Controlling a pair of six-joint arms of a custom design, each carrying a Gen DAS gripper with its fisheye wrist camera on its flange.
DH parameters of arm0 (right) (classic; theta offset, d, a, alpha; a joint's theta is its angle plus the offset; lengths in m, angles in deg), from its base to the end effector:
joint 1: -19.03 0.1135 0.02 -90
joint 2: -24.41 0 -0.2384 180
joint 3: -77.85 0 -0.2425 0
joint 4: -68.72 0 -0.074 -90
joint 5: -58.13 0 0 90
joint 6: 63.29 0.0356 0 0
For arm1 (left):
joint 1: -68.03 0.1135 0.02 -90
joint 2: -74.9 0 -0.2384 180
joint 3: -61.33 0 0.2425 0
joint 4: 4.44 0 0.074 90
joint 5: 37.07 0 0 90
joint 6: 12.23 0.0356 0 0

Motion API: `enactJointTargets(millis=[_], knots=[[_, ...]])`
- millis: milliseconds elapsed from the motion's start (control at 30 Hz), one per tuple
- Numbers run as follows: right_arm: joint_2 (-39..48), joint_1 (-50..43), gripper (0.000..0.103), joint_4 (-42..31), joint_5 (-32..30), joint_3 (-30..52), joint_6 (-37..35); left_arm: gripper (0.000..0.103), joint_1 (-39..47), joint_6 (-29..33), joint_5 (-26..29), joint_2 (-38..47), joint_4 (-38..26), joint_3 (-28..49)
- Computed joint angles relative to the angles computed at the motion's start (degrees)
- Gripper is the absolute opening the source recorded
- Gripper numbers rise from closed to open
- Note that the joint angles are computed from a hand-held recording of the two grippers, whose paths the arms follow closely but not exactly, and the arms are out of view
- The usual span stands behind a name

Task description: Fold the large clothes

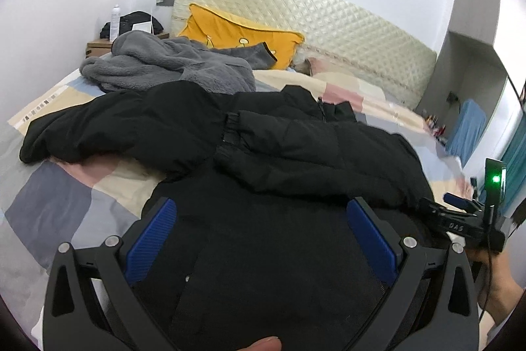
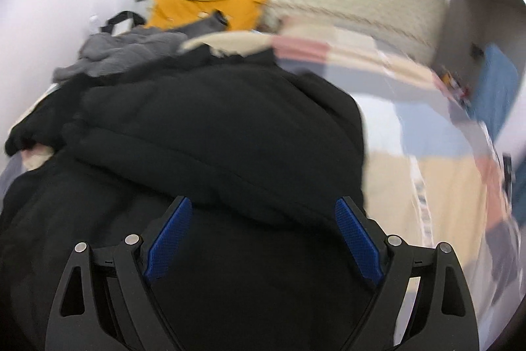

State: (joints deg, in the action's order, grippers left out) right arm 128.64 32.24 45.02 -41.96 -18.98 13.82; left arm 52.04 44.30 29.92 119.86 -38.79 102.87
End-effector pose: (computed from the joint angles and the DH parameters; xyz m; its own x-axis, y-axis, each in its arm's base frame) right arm 0.3708 0.0934 0.1807 -0.5910 -0.3643 -0.7197 -0.4903 0.8707 -0.0381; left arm 0.1747 -0.0356 0.2021 -0.4672 -0.3942 -0.7914 -0.3610 0.9022 -0.2362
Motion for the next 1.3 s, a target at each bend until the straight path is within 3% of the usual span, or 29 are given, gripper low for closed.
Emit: enactJointTargets(millis=[133, 267, 500, 633, 800, 1033, 1133, 1200, 1300], knots=[[4.52, -1.84, 0.089, -2.62, 6.60, 3.66, -0.36, 0.103, -1.47, 0.56, -0.63, 3.11, 1.36, 0.58], [9.81, -4.91, 0.089, -6.13, 5.04, 8.29, 0.06, 0.103, -1.09, 0.20, 0.33, 6.22, 2.59, 1.17], [16.18, -9.12, 0.089, -4.38, 2.55, 13.20, 5.19, 0.103, -3.13, -0.39, -1.00, 10.96, 5.56, 1.56], [14.08, -11.19, 0.089, -1.00, -1.10, 11.54, 7.61, 0.103, -4.57, -0.09, -1.54, 12.00, 6.99, 1.21], [12.47, -12.90, 0.089, -1.82, -2.09, 11.34, 7.72, 0.103, -6.03, -0.51, -1.85, 11.61, 6.31, 1.27], [8.27, -13.33, 0.089, -1.64, -2.32, 6.67, 7.13, 0.103, -11.43, -0.23, -7.60, 12.20, 3.17, 3.19], [4.10, -13.78, 0.089, -1.87, -7.57, 3.79, 8.62, 0.103, -12.60, -0.49, -8.65, 12.74, 2.13, 4.81], [0.71, -13.36, 0.089, -1.44, -10.20, 1.86, 8.90, 0.103, -12.86, -0.27, -8.58, 13.45, 1.63, 6.36], [-5.10, -11.29, 0.089, 2.27, -10.54, -1.69, 5.26, 0.103, -11.11, 2.40, -3.27, 17.81, 1.67, 12.03]])
